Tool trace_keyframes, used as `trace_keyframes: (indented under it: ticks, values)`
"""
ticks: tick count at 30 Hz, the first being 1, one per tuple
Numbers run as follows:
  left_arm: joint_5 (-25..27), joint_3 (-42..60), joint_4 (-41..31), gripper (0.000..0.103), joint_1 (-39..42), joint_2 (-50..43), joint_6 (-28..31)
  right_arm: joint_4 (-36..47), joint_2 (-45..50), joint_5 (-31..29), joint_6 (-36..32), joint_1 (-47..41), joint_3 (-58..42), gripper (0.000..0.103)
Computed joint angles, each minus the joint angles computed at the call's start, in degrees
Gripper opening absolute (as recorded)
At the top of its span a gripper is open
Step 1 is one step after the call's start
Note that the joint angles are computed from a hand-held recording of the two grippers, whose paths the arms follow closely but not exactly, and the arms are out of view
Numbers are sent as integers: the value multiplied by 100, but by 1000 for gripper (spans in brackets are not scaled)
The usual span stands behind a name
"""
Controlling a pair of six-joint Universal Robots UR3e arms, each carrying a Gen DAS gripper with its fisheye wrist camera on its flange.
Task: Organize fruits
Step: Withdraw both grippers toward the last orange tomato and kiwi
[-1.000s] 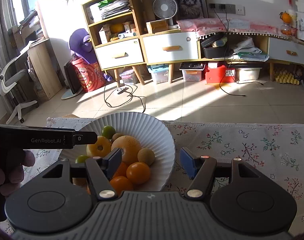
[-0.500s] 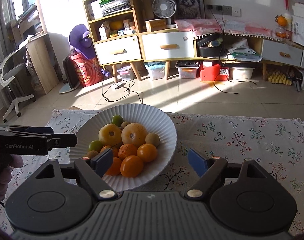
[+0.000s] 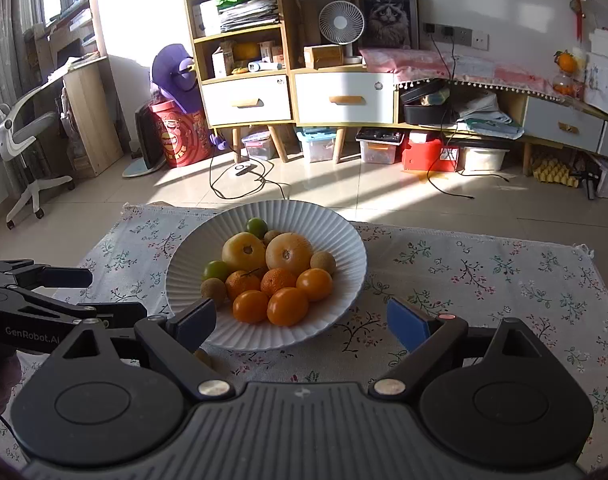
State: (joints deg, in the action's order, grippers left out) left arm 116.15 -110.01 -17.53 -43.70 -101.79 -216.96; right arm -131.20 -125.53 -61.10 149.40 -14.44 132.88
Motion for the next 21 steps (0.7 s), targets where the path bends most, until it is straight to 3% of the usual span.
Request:
trace_keyframes:
  ticks: [13, 21]
  values:
    - [350, -336, -133, 97, -509, 147, -484, 871, -1113, 189, -407, -255, 357, 98]
    - [501, -515, 118, 97, -708, -28, -382, 1174, -1542, 270, -748, -376, 625, 99]
